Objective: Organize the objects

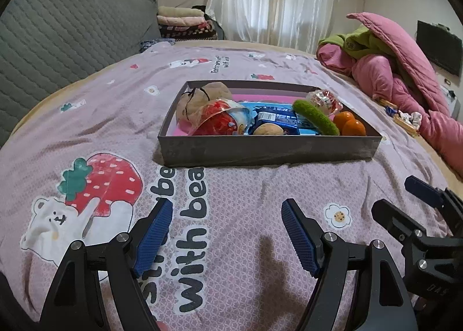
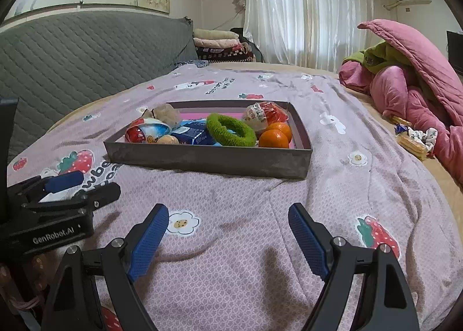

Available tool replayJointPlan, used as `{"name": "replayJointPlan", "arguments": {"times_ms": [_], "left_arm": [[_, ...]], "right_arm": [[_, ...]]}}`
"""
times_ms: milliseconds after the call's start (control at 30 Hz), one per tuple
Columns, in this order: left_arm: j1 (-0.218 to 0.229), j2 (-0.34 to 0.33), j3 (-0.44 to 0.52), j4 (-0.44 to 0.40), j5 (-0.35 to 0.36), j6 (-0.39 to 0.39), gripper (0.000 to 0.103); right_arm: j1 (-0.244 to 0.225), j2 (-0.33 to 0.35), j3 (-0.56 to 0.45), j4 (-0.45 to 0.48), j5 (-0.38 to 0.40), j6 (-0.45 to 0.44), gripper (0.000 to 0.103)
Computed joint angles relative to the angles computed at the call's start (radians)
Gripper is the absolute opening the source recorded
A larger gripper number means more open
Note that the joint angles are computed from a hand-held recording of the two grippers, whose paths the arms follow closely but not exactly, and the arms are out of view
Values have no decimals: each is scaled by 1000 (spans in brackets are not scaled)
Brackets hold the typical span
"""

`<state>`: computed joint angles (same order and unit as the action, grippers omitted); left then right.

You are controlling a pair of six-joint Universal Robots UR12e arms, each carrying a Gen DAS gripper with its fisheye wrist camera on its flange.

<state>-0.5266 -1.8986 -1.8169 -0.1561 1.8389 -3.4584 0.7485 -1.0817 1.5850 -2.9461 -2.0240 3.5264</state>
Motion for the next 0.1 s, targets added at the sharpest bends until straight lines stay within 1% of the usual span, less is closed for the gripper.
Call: {"name": "replayJointPlan", "arguments": {"times_ms": [100], "left_arm": [[2,1,-1,-3,-6,-1,79]], "right_arm": [[-1,0,0,2,2,5,84]]}}
